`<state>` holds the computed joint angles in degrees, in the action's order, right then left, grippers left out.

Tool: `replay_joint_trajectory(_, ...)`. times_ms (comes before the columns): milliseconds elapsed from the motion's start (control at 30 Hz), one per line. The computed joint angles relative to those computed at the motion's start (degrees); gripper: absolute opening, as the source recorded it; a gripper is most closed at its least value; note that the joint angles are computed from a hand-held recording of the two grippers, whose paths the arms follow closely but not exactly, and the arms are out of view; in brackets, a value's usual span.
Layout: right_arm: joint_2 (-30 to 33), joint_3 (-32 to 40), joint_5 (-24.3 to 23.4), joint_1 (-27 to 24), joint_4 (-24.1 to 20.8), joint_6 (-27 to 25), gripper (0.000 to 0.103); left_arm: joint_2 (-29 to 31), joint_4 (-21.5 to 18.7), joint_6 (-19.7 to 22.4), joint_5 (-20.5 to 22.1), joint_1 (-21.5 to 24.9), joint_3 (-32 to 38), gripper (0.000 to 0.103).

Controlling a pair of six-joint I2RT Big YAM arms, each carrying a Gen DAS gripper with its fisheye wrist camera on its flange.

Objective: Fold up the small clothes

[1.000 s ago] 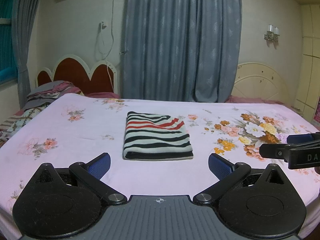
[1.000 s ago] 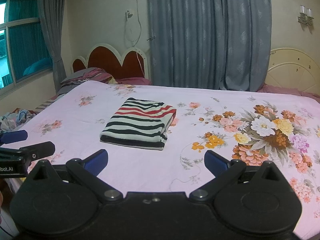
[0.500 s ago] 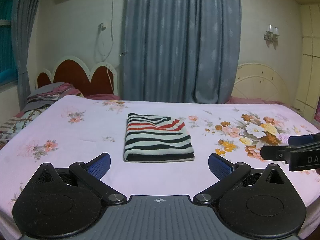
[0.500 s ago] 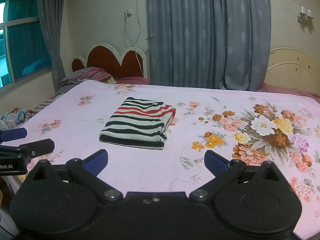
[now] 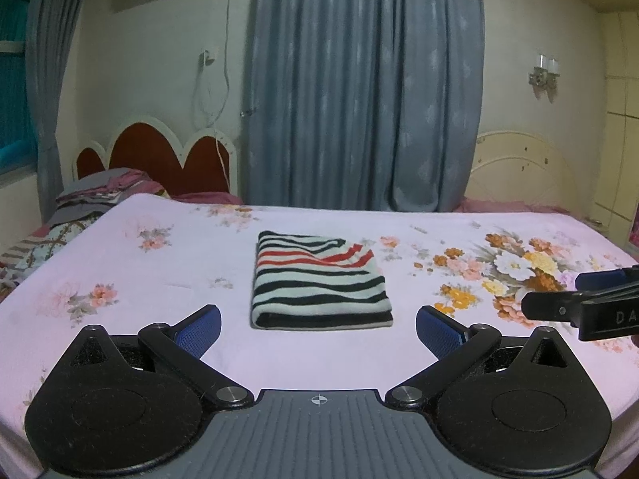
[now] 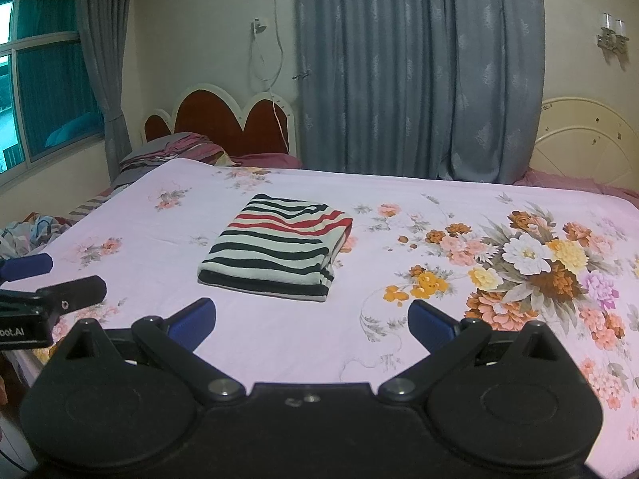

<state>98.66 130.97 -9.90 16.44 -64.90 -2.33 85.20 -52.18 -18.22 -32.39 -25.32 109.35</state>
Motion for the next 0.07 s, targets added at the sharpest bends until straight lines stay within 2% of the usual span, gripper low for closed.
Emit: replay_joint_trajectory(67,0.23,0.35,-0.13,0.07,-0.08,-0.01,0.102,0.02,-0.43,0.05,0.42,0.03,0.17,0.102)
